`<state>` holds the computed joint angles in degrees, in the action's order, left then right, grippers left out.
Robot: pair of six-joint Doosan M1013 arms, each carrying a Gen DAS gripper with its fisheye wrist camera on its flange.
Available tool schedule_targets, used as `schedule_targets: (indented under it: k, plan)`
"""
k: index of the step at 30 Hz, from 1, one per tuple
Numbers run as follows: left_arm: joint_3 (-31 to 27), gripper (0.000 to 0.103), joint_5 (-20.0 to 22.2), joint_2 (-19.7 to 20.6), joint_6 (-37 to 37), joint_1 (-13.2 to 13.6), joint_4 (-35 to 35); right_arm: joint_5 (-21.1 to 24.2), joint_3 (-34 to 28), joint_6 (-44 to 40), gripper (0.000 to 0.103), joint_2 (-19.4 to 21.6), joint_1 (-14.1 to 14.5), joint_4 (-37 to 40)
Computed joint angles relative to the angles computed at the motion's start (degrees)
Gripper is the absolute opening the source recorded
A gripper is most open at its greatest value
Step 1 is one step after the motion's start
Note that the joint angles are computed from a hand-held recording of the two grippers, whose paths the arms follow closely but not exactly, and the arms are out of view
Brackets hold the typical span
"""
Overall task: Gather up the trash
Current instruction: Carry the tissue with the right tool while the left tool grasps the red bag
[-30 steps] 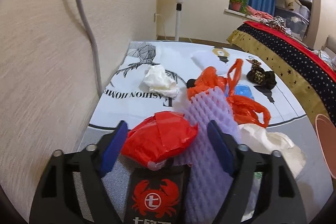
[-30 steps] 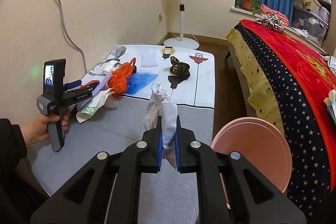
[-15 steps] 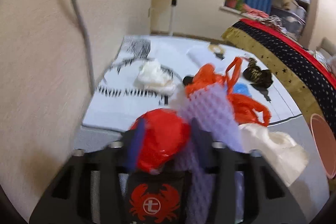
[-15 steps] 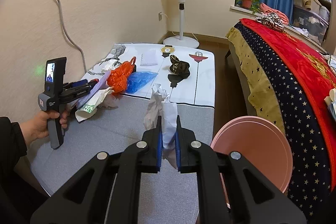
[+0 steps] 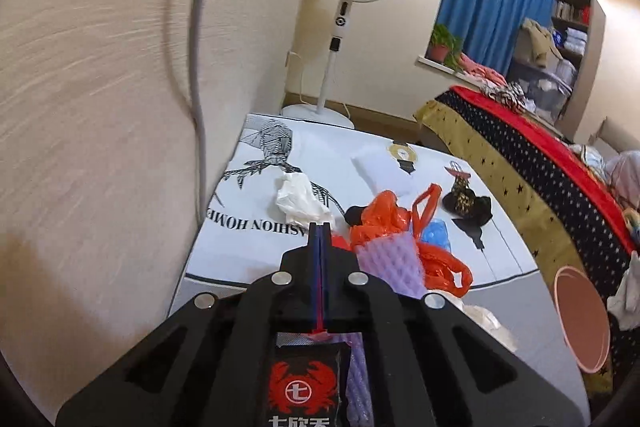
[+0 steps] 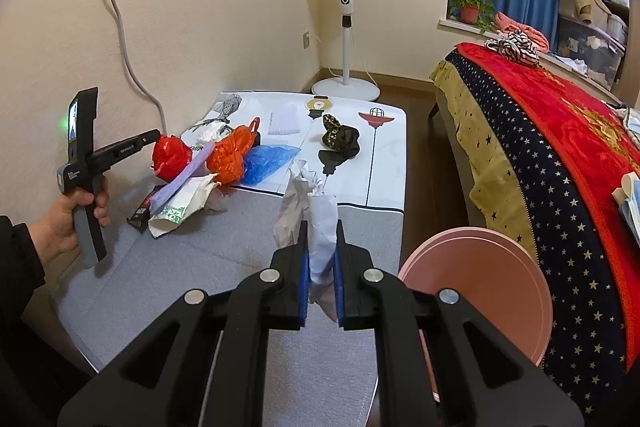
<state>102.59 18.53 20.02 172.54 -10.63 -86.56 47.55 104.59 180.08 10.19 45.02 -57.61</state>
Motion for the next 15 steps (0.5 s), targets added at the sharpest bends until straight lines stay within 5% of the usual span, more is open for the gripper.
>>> schedule_targets:
  k: [4,8,15]
  plan:
    - [0.29,0.0,-2.64,-0.1,-0.87,-0.58,2.43,0.34,0.34,0.02,0.011,-0.35,0.27,-0.42]
    - [0.79,0.0,-4.74,-0.15,5.0,-1.04,-2.46,0.61,0.55,-0.08,0.011,-0.54,0.15,-0.13]
    - [1.02,0.0,-3.39,-2.05,8.35,-1.1,-7.88,0.47,0.66,0.19,0.011,-0.82,0.06,-0.37]
